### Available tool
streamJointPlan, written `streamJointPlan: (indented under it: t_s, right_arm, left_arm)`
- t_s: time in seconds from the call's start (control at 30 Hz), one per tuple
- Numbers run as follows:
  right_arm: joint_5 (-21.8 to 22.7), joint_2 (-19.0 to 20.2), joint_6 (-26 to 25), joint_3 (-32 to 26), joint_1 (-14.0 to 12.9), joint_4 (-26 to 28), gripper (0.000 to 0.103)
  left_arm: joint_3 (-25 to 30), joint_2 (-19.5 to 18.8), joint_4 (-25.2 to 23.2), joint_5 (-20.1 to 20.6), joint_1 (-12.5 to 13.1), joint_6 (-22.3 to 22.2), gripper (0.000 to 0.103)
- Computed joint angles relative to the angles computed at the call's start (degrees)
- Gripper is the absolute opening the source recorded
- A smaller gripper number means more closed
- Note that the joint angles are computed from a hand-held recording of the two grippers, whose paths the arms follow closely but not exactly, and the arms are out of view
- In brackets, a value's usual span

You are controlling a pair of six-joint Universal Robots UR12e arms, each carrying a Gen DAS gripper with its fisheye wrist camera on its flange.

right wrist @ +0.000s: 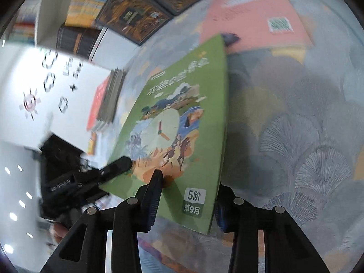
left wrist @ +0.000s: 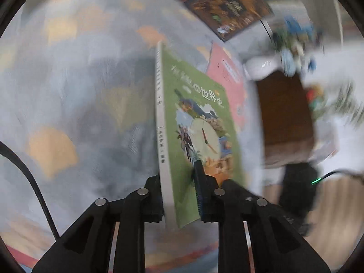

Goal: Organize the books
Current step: 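Lift the green book upright and carry it toward the stack, then lower the green book onto the stack with the left gripper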

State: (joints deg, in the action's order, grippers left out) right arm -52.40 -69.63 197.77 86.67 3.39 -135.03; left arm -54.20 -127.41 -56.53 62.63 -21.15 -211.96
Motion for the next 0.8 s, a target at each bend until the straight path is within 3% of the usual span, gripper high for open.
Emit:
streamJointPlan:
  t_s: [0.07,0.23,0.37,0.63,0.8]
  right_arm:
    - [-3.13,-0.41,-2.41,-0.37,1.01,0.08,0.04]
    - [-4.19,-0.65,-2.03,-0.74,1.91,-1.85,0.041]
    - [-6.73,-0.04,-2.67,-2.82,3.72,-0.97,0.043]
    - [-9.97,2.09,-1.4,-7.87,7.35,-2.38,0.043]
    - [-12.23,5.5,0.8,-14.09,10.31,-4.0,0.043]
  left_arm:
    - [0.67,0.38,-1.09,2.66,-0.41,4.64,0.019]
    - [-0.76,1.83,0.22,1.9,0.58,8.99,0.019]
    - [-0.56,2.82,-1.23,4.22,0.99,14.0,0.019]
    - [-4.23,5.61,1.56,-0.1,4.55,14.78,0.019]
    - [-5.84,7.29,5.18,-1.32,7.55,16.09,0.019]
